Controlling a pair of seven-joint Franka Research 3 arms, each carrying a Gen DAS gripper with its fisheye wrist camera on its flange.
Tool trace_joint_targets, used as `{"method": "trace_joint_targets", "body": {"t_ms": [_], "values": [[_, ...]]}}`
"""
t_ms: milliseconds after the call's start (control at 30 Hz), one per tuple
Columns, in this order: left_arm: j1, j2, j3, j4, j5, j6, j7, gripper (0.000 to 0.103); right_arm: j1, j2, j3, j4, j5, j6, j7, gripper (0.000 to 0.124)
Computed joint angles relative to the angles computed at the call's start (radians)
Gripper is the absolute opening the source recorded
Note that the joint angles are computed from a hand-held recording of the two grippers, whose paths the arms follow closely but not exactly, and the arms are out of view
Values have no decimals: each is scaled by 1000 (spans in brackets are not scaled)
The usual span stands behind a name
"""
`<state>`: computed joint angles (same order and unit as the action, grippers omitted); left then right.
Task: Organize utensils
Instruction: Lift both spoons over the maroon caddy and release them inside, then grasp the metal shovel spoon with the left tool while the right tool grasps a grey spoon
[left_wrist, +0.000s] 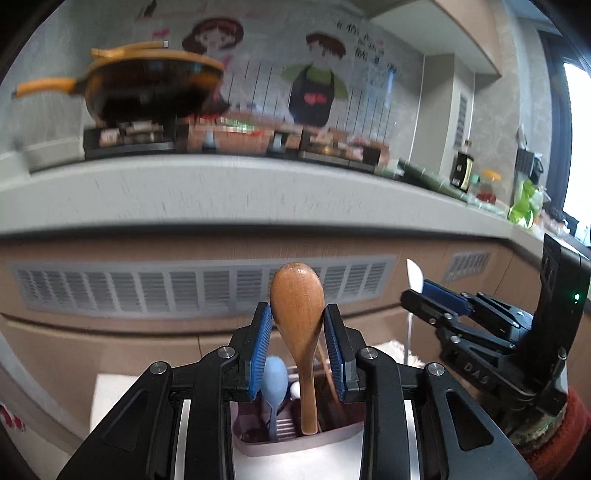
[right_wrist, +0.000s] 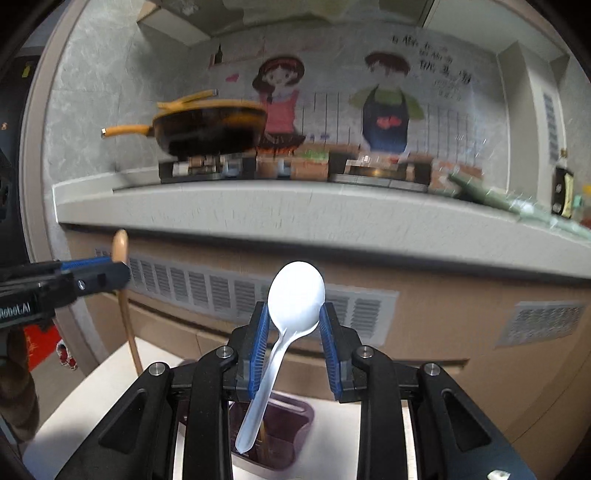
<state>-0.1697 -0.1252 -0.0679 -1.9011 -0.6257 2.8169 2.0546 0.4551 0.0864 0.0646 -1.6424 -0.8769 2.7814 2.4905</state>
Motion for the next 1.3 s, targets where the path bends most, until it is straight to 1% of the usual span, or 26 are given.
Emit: {"method": "trace_joint_targets", "body": {"t_ms": [100, 167, 233, 367, 433, 467, 500, 533, 567, 600, 633, 667, 733, 767, 800, 867, 933, 967, 1000, 1067, 1167, 1267, 1300], "values": [[7, 57, -4, 26, -30, -17, 14, 30, 9, 50, -10, 21, 5, -2, -6, 25], [21, 81, -18, 39, -46, -20, 22, 30, 21, 86, -23, 35, 9, -7, -15, 25], [35, 105, -35, 49, -57, -16, 35, 30, 42, 105, -46, 41, -19, -15, 7, 25], [60, 129, -65, 45, -41, -14, 32, 30, 57, 137, -71, 44, -17, 13, 5, 25], [70, 138, -75, 46, -42, -32, 33, 30, 52, 149, -69, 40, 42, 22, -43, 26], [76, 140, -77, 50, -65, -58, 50, 30, 47, 150, -64, 31, 86, 33, -76, 26], [82, 143, -79, 55, -92, -86, 64, 32, 22, 150, -40, 15, 184, 60, -157, 27], [85, 141, -82, 50, -102, -89, 64, 32, -19, 148, 8, -7, 331, 87, -284, 27], [86, 135, -85, 39, -87, -75, 50, 37, -46, 146, 43, -17, 437, 87, -372, 28], [85, 124, -86, 22, -64, -56, 34, 44, -66, 140, 70, -23, 528, 66, -441, 30], [83, 104, -86, 1, -51, -40, 27, 46, -59, 133, 63, -29, 548, 51, -451, 31], [81, 83, -82, -21, -46, -32, 26, 47, -42, 116, 43, -43, 540, 45, -435, 31], [72, 26, -67, -70, -29, -28, 19, 48, -7, 76, 2, -82, 510, 54, -395, 31], [64, -5, -58, -100, -12, -23, 9, 48, 2, 45, -9, -113, 504, 60, -384, 31], [62, -55, -52, -153, 25, -13, -17, 49, 2, 17, -6, -143, 516, 70, -394, 31], [46, -116, -30, -214, 50, -24, -31, 50, 0, -25, 8, -182, 530, 67, -416, 31], [36, -199, -12, -307, 85, -43, -53, 51, -7, -87, 38, -260, 600, 61, -511, 31], [30, -234, -2, -350, 97, -52, -63, 51, -6, -104, 54, -283, 673, 44, -597, 31], [27, -272, 6, -397, 113, -66, -83, 51, 2, -128, 69, -316, 770, 10, -710, 31], [28, -325, 12, -465, 155, -87, -133, 51, 18, -163, 89, -375, 878, -36, -846, 31], [33, -427, 12, -586, 221, -116, -216, 51, 32, -186, 121, -449, 907, -65, -906, 31], [20, -524, 29, -693, 256, -152, -286, 51, 30, -180, 144, -491, 872, -70, -880, 30], [16, -563, 38, -732, 261, -175, -314, 51, 30, -173, 147, -492, 863, -76, -873, 30]]}}
